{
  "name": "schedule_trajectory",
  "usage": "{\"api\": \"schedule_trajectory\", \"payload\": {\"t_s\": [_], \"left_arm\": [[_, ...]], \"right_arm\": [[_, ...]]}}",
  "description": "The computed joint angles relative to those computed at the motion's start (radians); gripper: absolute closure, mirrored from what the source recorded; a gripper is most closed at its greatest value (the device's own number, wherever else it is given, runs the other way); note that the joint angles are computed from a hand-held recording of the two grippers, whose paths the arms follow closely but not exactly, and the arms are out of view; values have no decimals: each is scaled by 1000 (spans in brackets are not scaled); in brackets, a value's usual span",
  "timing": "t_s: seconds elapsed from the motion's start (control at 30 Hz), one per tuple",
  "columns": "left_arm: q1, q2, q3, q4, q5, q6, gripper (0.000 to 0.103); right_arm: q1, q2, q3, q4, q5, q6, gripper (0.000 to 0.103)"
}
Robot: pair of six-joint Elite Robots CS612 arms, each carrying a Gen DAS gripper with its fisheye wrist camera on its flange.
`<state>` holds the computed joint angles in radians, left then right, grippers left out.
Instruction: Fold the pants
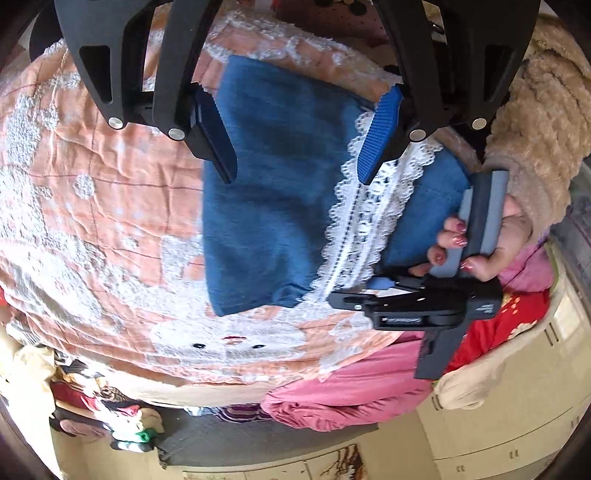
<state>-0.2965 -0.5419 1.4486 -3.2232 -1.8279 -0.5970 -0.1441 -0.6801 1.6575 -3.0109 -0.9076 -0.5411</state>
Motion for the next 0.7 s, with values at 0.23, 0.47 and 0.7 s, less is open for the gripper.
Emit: {"api": "schedule_trajectory", "payload": {"t_s": [0.23, 0.47, 0.7], "left_arm": [[-4, -18, 21, -47, 18, -7, 91], [-14, -38, 34, -18, 110, 64, 91], [-31, -24, 6, 86, 203, 112, 88]], "right_arm": [[22, 62, -149, 88, -82, 35, 36], [57, 119, -276, 131, -122, 12, 36], [78, 163, -353, 208, -203, -7, 34]]}}
